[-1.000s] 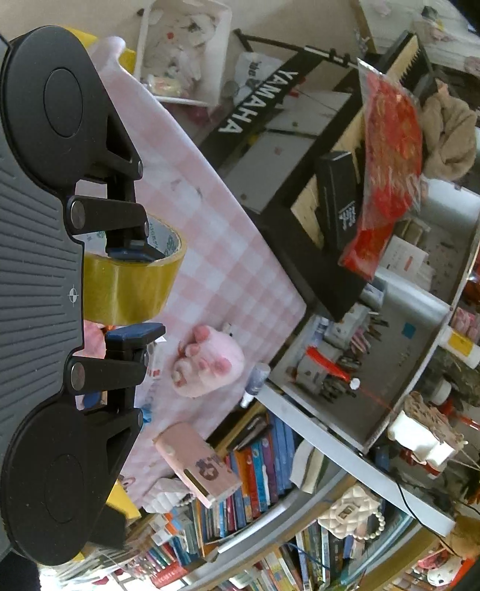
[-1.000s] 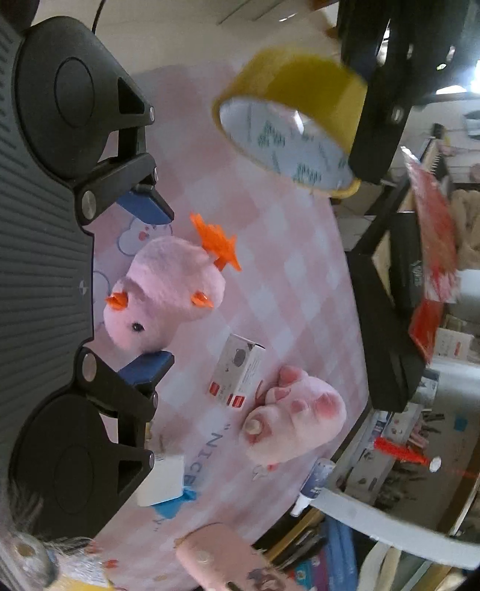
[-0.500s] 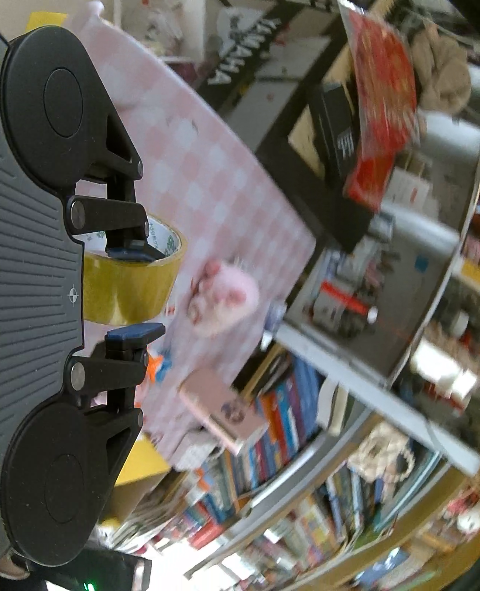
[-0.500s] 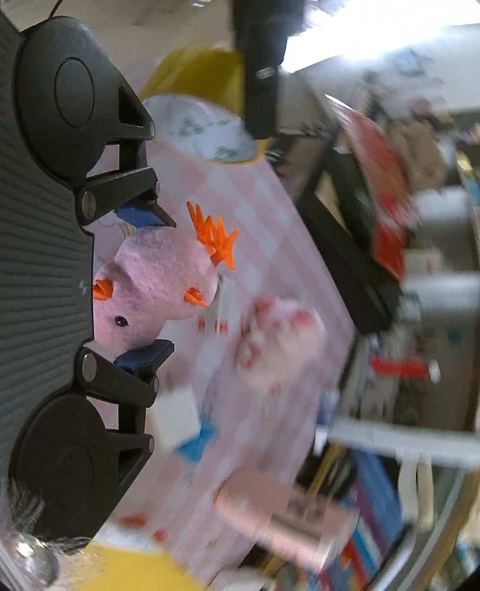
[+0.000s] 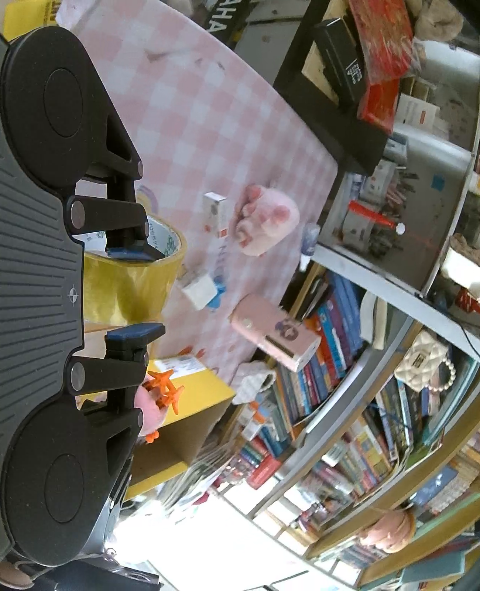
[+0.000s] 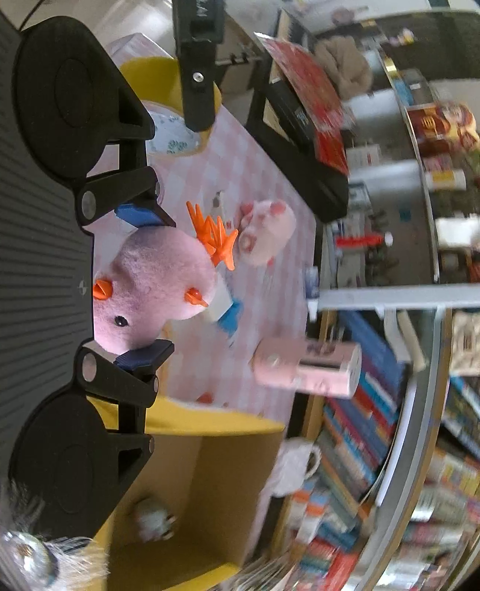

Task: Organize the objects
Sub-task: 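Carry the tape roll and plush chick with both tools over the yellow box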

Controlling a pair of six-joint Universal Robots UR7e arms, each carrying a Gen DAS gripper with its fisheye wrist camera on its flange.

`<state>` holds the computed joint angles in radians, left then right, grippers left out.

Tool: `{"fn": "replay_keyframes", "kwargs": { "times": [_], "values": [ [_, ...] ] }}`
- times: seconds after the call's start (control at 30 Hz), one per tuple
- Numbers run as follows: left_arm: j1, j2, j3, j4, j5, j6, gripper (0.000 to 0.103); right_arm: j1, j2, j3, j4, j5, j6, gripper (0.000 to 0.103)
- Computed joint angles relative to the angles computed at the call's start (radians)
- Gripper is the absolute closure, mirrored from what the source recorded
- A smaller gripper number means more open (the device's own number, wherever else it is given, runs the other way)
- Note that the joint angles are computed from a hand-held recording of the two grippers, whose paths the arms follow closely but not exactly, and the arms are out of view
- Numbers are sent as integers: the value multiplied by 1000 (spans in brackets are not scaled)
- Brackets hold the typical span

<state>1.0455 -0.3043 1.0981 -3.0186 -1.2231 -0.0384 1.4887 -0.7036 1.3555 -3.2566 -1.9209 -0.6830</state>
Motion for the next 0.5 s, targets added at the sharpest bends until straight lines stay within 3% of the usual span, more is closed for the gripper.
{"fn": "replay_keyframes", "kwargs": {
  "times": [0.3,0.5],
  "values": [
    [-28,-92,193,-60,20,63,71,7,-82,201,-101,-54,76,43],
    [-38,-132,275,-59,-28,82,72,9,-128,322,-186,-94,128,43]
  ]
}}
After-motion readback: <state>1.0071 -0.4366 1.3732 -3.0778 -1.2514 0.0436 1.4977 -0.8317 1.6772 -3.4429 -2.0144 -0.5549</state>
